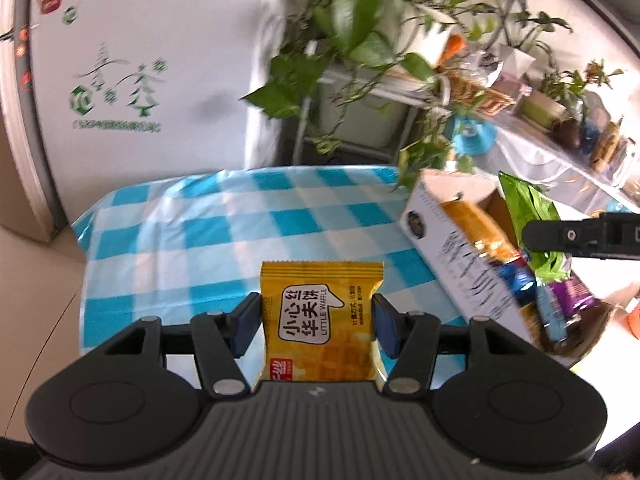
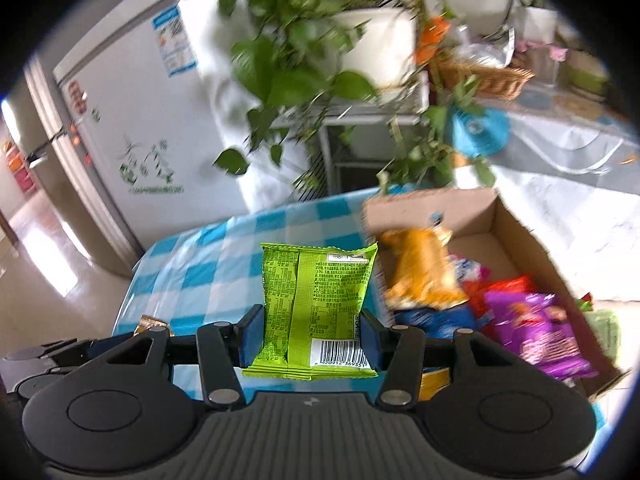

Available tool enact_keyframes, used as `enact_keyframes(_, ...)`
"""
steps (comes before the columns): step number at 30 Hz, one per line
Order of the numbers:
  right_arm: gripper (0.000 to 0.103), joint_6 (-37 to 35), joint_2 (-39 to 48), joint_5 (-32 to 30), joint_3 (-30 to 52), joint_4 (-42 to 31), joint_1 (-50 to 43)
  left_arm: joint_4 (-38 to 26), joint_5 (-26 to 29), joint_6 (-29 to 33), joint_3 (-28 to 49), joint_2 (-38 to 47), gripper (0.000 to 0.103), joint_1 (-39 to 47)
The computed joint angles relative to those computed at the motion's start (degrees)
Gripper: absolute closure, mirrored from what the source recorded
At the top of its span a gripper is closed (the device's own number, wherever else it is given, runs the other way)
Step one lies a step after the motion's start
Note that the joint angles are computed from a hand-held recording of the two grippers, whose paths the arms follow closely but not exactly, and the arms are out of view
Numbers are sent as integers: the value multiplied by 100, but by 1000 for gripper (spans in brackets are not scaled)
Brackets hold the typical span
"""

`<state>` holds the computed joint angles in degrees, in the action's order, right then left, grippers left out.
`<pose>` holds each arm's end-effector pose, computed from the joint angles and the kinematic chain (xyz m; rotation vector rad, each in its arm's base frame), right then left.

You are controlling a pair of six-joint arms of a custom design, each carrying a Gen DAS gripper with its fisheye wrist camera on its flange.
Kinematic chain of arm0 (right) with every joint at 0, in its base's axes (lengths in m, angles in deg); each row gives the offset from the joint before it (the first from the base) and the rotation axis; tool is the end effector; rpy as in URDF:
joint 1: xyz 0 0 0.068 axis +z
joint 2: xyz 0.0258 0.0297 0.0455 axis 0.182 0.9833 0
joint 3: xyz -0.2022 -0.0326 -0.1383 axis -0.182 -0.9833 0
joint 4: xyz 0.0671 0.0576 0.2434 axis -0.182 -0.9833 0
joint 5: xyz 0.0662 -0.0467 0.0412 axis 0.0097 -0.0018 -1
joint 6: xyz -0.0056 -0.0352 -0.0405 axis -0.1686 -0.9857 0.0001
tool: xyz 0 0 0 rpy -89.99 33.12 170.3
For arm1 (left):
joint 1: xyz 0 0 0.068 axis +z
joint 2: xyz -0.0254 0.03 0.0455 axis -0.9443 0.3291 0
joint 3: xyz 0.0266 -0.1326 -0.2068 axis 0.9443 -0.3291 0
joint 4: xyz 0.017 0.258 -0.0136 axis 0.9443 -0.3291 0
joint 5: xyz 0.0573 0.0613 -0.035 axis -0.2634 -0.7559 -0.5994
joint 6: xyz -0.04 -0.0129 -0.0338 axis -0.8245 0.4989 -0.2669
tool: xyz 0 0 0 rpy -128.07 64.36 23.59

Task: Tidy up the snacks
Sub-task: 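Carry the green bag toward the box with the right gripper while the left carries the waffle bag, then drop the green bag into the box with the right gripper while the left drops the waffle bag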

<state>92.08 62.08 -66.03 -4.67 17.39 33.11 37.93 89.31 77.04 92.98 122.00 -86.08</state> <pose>0.1192 0.0345 0.1839 0.4221 2.2960 0.0000 0.1848 -0.0624 0.1138 0.5676 2.2702 -0.4747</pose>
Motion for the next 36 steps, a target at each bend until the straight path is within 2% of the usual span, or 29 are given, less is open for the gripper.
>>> enact_keyframes(6,47,-945,-938,-618,58,-410,-1605,23,-528,-643,270,-24,45,-1177)
enact_keyframes(9,47,-1600,-1205,-1368,111,-427,-2854,129,-781,-918,456,157,45,-1738)
enact_keyframes(16,47,-2821,-949,-3182,121,-66,-5356,478,-1351,-1481,1018,864,45,-2981)
enact_keyframes(18,47,-3006,-735,-3488,121,36,-5789,599,-1469,-1593,1197,1157,45,-3244)
enact_keyframes(25,47,-3296,44,-3763,116,542,-6267,875,-1870,-1816,1855,2248,45,-3901)
enact_keyframes(27,47,-3374,312,-3995,132,678,-6474,879,-1940,-1860,1991,2462,45,-3985)
enact_keyframes(32,47,-3420,961,-4080,165,1099,-6582,803,-2182,-1935,2342,2866,46,-4185)
enact_keyframes(35,45,-3347,1312,-4089,178,1326,-6690,679,-2345,-1925,2519,3007,44,-4281)
enact_keyframes(36,42,-3333,1329,-4048,164,1365,-6682,651,-2389,-1915,2547,3022,39,-4307)
